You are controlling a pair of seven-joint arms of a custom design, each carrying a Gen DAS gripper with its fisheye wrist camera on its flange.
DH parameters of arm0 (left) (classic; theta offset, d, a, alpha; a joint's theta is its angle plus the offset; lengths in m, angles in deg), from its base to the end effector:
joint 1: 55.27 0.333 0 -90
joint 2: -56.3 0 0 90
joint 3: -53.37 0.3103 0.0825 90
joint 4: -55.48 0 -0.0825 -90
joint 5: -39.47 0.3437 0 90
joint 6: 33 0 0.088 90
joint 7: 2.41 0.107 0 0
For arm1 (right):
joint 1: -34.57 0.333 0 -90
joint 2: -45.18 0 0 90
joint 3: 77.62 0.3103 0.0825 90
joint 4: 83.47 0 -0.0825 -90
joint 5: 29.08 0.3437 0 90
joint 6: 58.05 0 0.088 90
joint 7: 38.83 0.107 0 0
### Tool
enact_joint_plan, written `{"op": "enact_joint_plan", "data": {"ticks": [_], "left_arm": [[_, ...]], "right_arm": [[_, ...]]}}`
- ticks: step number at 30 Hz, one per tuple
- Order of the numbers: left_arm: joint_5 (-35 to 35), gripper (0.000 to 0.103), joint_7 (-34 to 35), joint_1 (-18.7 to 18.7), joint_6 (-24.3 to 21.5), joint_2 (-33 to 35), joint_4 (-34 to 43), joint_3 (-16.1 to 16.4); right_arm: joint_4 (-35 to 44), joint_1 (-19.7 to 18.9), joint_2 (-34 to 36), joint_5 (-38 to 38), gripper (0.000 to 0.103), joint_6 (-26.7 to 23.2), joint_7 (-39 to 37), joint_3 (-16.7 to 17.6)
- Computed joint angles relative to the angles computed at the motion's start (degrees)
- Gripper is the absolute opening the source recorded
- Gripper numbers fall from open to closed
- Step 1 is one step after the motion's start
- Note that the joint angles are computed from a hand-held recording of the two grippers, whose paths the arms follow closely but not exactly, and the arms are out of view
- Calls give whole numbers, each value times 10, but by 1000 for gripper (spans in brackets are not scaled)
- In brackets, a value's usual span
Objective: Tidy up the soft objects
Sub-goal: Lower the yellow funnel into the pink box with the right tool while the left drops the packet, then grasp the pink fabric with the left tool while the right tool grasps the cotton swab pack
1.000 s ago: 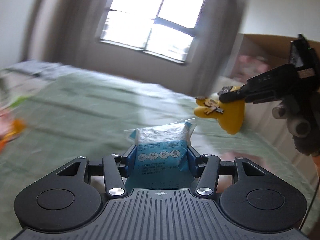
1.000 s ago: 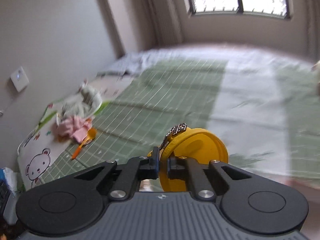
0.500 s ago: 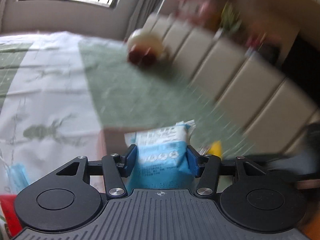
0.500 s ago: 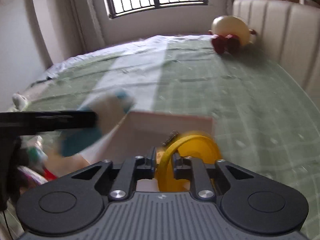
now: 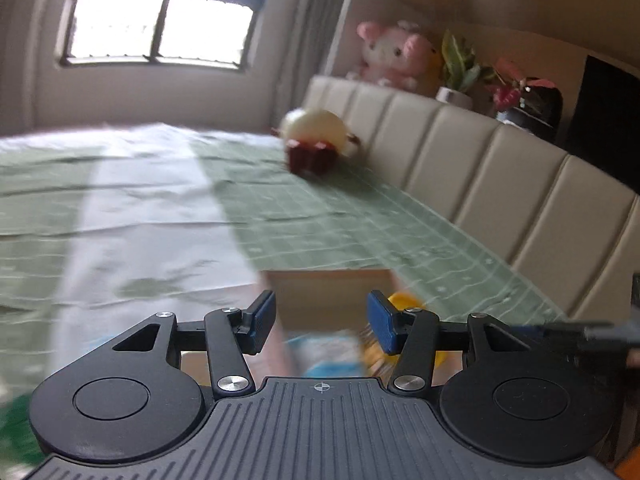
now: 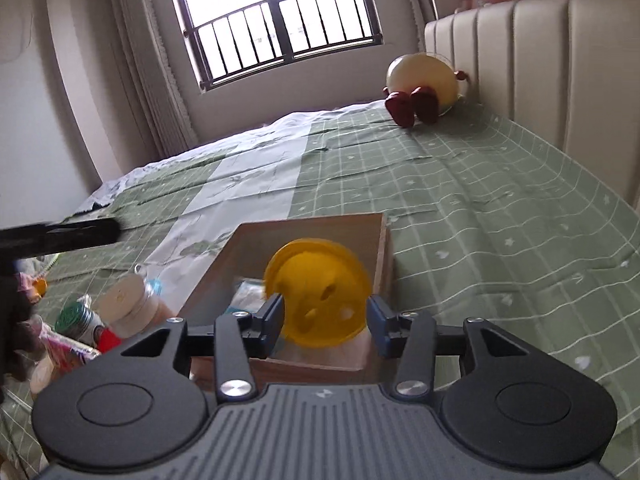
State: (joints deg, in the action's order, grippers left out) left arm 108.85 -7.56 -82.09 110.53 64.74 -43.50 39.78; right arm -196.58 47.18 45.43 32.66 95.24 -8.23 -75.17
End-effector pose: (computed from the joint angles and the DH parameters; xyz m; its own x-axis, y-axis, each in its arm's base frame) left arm 0.4676 -0.3943 0.5672 0.0542 -0.9784 0.1995 -0.4554 -0.2020 -0.8671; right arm 0.5496 0.1200 0.5421 0.5493 -0.8031 -0.2310 -0.5738 -0.1615 -0.8029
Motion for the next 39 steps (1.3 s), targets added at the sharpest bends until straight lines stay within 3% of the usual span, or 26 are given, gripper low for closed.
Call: {"op": "enact_joint_plan", "data": {"ticks": [2, 5, 9, 14, 17, 21, 25, 28, 31, 34, 36, 37, 39], "left_arm": [[23, 55, -50, -4, -36, -80, -94, -7], [12, 55, -104, 4, -132, -198, -220, -42], [-79, 55, -153, 18, -234, -353, -366, -71], [-180, 55, -150, 23, -288, -504, -490, -74], [-209, 55, -131, 28, -265, -555, -541, -55], [-179, 55, -127, 73, -179, -558, -575, -30], [-142, 55, -112, 132, -100, -508, -577, -15], [-156, 55, -48, 154, -85, -461, -566, -9], [-156, 55, -50, 176, -47, -465, -591, -19], [-143, 54, -78, 195, -3, -508, -632, -37], [-147, 36, -76, 195, 17, -541, -653, -42], [-153, 22, -74, 192, 25, -560, -663, -45], [-183, 22, -65, 181, 23, -591, -674, -51]], "right_arm": [[-25, 14, -18, 25, 49, 28, -27, 12], [-47, 40, -40, 37, 52, 49, -51, 22], [-75, 81, -72, 46, 58, 69, -92, 34], [-119, 138, -111, 59, 62, 92, -135, 46], [-149, 167, -123, 45, 62, 104, -121, 57], [-182, 192, -121, -7, 62, 116, -49, 74], [-207, 211, -117, -62, 62, 128, 17, 82], [-215, 223, -117, -104, 62, 142, 39, 83], [-199, 238, -116, -130, 62, 140, 39, 78], [-142, 239, -95, -171, 62, 110, 62, 80], [-78, 233, -64, -214, 62, 72, 107, 89], [-44, 230, -47, -239, 62, 48, 132, 94], [49, 228, 4, -295, 63, -20, 193, 103]]}}
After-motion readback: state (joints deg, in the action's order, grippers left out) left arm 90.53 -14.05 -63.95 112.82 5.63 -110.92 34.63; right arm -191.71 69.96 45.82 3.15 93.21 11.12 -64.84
